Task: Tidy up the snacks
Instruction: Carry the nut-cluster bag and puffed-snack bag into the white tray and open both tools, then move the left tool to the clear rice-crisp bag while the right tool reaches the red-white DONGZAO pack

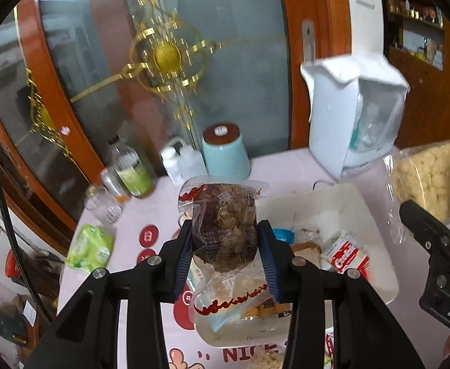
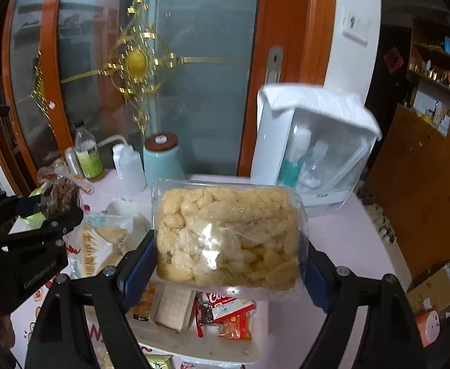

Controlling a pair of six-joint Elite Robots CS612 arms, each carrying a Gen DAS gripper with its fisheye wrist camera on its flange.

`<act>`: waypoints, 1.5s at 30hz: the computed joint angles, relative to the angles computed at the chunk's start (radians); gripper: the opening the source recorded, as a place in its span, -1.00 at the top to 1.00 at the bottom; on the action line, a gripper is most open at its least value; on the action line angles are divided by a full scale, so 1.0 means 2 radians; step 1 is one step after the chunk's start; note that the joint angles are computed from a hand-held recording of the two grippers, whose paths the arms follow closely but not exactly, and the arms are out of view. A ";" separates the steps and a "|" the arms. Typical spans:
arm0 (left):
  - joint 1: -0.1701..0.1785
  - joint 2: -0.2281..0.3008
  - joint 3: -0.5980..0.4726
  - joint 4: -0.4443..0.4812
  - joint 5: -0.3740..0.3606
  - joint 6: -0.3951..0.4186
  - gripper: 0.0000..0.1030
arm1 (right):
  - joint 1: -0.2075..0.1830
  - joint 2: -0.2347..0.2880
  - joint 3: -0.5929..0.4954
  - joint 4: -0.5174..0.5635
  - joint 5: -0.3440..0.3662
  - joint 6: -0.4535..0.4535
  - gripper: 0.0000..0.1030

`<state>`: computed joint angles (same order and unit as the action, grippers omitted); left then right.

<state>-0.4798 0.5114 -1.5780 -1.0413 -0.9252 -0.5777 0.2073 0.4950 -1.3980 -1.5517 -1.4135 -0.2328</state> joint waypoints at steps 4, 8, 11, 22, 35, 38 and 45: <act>0.014 0.004 0.016 0.001 -0.047 -0.001 -0.64 | -0.002 -0.006 0.027 0.045 0.014 -0.006 -0.73; 0.021 0.010 0.015 0.004 -0.069 -0.002 -0.87 | -0.003 0.000 0.025 0.046 0.006 0.004 -0.74; 0.026 0.013 0.010 0.005 -0.084 -0.013 -0.87 | -0.009 0.002 0.019 0.049 0.030 0.014 -0.82; 0.023 0.020 -0.024 0.015 -0.088 -0.033 -0.87 | -0.013 0.008 -0.014 0.050 0.049 0.010 -0.87; -0.022 0.022 -0.085 0.045 -0.059 -0.007 -0.87 | -0.031 0.034 -0.114 0.112 0.078 -0.013 -0.87; -0.034 0.021 -0.097 0.054 -0.050 -0.003 -0.87 | -0.038 0.041 -0.140 0.125 0.088 -0.026 -0.87; -0.069 0.015 -0.119 0.085 -0.022 -0.002 -0.87 | -0.051 0.054 -0.188 0.150 0.110 -0.065 -0.87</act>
<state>-0.6183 0.5412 -1.8166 -0.8706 -0.9684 -0.5826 0.1046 0.6021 -1.7742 -1.2524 -1.1945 -0.3632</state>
